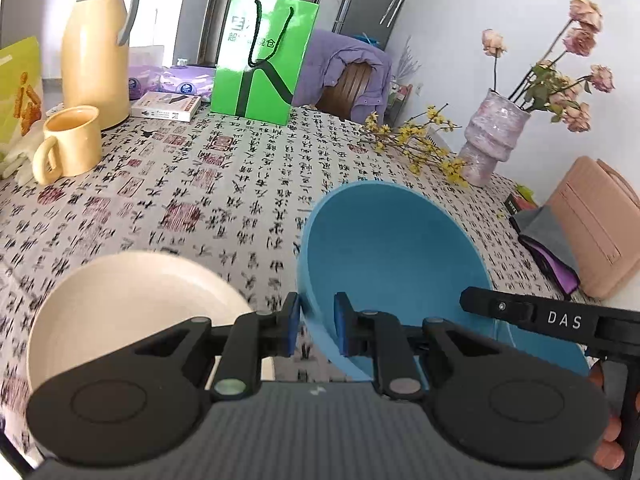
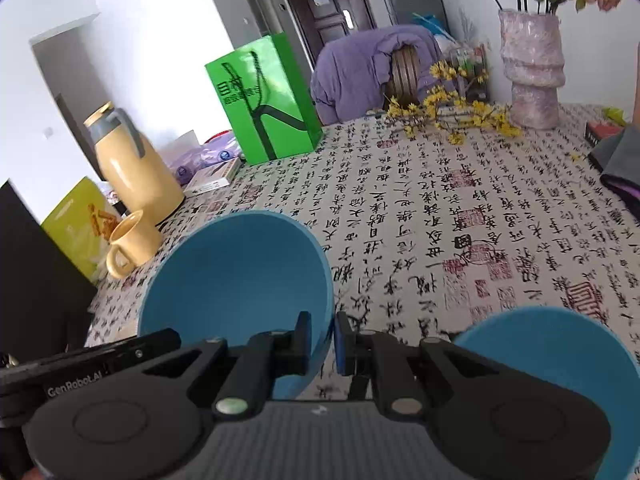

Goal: Organize plates and bowls
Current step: 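Carry the bowl toward the bowl stack in the right tool while the left carries one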

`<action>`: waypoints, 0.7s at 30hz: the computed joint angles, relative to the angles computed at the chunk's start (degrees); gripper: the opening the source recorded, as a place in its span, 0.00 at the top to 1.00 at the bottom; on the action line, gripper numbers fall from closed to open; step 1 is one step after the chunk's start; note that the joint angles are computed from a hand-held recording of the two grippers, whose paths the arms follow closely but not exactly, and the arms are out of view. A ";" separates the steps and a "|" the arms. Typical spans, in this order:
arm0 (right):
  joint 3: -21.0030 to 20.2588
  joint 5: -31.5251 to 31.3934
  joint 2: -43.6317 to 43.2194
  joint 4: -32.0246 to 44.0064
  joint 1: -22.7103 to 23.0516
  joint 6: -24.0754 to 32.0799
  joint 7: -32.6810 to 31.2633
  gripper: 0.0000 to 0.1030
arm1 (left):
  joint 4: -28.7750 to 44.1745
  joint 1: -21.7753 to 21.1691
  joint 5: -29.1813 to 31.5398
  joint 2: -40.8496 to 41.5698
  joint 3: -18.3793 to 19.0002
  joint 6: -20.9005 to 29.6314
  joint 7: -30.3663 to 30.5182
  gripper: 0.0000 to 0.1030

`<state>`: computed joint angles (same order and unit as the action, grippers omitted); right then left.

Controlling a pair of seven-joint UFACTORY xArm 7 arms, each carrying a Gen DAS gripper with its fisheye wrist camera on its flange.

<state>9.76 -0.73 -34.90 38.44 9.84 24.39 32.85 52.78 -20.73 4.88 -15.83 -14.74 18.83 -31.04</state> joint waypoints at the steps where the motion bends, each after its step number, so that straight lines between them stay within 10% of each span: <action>1: 0.83 -0.54 -1.74 -1.30 -0.14 -0.01 0.42 0.89 | -1.31 0.16 0.40 -1.28 -0.44 -0.24 -0.81 0.83; 21: 14.00 -3.87 -31.69 -20.40 8.23 8.91 20.36 0.86 | -21.89 -2.08 2.68 -22.58 -7.16 2.17 -10.77 0.84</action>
<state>23.76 -4.60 -66.60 18.04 18.07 33.29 53.21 30.88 -22.80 7.56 -38.42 -21.90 21.00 -41.81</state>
